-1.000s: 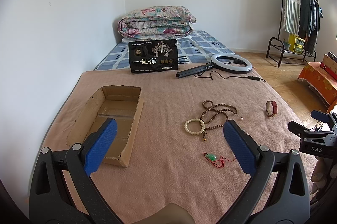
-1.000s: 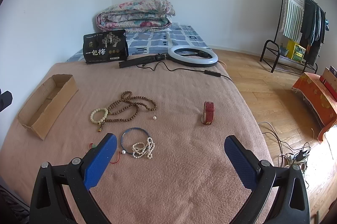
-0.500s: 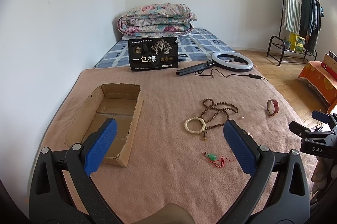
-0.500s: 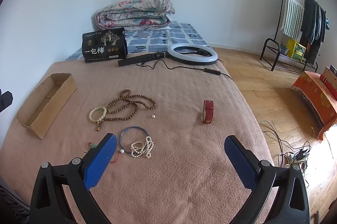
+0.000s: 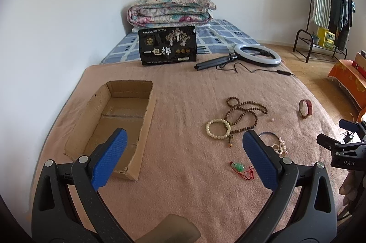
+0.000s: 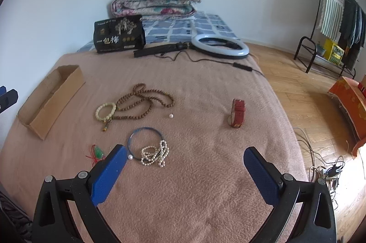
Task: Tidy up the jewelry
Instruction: 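Move the left gripper to the cream bead bracelet while the right gripper approaches the pearl necklace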
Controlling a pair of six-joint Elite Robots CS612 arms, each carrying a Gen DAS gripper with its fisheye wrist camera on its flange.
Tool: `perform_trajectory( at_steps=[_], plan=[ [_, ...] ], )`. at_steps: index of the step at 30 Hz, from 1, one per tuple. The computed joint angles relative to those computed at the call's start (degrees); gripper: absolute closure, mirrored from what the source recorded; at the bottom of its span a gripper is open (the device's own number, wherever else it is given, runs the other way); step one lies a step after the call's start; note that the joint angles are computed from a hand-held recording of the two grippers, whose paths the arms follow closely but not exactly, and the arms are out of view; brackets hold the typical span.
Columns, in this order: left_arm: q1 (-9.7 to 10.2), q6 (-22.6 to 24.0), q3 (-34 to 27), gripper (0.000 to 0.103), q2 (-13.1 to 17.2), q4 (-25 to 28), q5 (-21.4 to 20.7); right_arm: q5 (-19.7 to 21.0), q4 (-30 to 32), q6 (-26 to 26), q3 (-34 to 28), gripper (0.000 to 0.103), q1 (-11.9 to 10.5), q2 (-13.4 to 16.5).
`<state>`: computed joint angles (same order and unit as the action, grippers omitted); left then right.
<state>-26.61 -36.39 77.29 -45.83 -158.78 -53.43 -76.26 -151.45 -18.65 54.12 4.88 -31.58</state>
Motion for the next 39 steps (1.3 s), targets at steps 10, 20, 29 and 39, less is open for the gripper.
perform_trajectory(
  at_steps=[10,20,29,39],
  plan=[
    [1.63,-0.29,-4.24,0.001,2.55,5.21,-6.40,1.50,7.88,-1.22,-5.49,0.000,0.19,2.51],
    [3.69,-1.40,-9.26,0.016,5.41,9.58,-14.06,2.81,12.85,0.37,-9.52,0.000,-0.13,4.38],
    [5.47,-1.60,-14.57,0.037,8.75,12.31,-20.32,5.49,19.62,-1.72,-15.26,0.000,-0.40,7.14],
    [7.22,-3.25,-20.07,0.051,12.64,16.46,-26.85,5.51,28.71,-7.44,-20.27,0.022,-0.42,10.17]
  ],
)
